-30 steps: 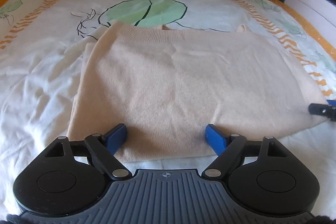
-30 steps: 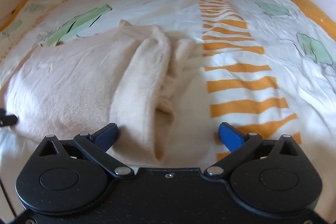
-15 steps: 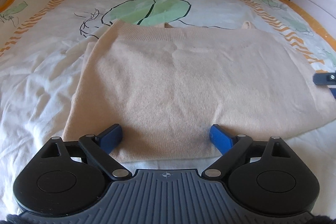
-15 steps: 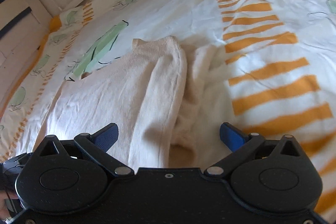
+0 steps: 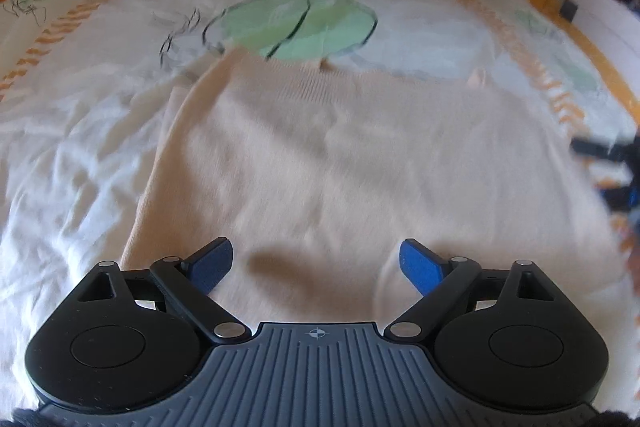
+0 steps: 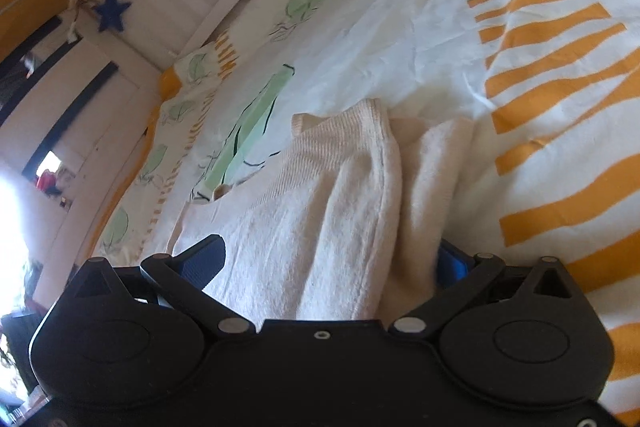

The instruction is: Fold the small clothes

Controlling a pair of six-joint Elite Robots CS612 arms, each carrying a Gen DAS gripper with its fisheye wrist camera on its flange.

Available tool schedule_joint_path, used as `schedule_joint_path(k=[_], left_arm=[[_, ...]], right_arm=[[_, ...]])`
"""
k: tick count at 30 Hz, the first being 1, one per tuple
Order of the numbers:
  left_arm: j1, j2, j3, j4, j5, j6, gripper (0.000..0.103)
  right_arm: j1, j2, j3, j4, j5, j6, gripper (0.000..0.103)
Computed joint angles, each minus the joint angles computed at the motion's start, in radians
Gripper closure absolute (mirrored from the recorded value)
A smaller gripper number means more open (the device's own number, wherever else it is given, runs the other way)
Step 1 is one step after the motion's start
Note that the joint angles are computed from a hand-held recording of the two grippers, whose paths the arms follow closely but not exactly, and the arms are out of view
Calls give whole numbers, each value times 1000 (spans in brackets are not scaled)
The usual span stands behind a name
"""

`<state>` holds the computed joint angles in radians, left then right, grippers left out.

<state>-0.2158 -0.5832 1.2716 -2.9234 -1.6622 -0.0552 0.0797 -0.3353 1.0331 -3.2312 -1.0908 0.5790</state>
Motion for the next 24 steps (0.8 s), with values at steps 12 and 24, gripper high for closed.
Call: schedule_joint_path(k=[12, 24], left_arm=[[-66, 127, -290, 200, 113, 78, 12], [-68, 171, -337, 255, 120, 40, 1]], right_arm=[[-7, -1, -23, 70, 30, 1, 0], [-9, -10, -25, 116, 34, 18, 0]])
